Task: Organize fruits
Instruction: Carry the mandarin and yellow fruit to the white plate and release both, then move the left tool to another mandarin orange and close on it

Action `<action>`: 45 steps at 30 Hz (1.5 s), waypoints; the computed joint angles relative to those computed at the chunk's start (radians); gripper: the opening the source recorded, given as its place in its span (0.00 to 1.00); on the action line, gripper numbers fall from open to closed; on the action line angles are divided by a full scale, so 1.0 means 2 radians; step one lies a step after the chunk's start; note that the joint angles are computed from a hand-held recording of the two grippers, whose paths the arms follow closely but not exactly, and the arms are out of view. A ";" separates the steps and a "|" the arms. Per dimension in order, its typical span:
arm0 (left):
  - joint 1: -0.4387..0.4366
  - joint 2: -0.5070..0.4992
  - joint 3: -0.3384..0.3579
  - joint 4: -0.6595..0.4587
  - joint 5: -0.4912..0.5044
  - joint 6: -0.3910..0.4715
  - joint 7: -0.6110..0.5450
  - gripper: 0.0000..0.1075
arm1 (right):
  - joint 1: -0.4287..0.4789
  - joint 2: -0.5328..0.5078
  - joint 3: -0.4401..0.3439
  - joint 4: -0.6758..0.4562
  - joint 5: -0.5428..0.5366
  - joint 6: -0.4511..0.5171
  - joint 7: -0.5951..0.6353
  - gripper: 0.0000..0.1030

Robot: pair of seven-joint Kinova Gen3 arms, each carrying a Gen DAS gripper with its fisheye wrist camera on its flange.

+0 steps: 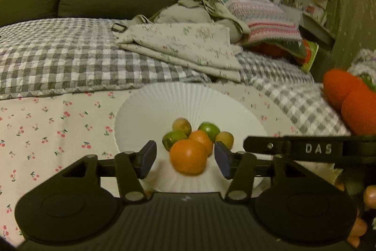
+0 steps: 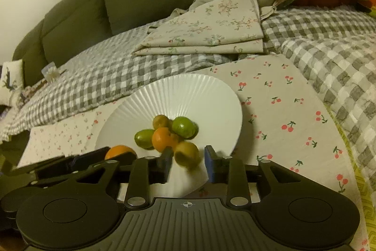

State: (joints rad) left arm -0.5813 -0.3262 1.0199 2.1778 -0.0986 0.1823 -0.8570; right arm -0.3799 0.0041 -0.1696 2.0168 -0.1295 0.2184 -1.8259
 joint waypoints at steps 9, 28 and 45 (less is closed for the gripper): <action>0.097 -0.015 -0.127 0.002 0.007 0.037 0.017 0.52 | 0.006 -0.020 0.005 0.004 0.011 0.004 -0.030 0.41; 0.235 -0.035 -0.226 -0.034 -0.055 0.240 0.112 0.57 | -0.004 -0.090 -0.001 0.039 0.012 0.015 -0.027 0.50; 0.316 -0.033 -0.260 -0.032 -0.069 0.286 0.185 0.66 | -0.079 -0.155 0.025 0.068 -0.048 0.054 0.055 0.76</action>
State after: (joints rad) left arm 0.0511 -0.3924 0.5004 2.1136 -0.2362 0.7540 -0.4878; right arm -0.5370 -0.3053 -0.1188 2.1531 -0.2253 0.3265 -1.7158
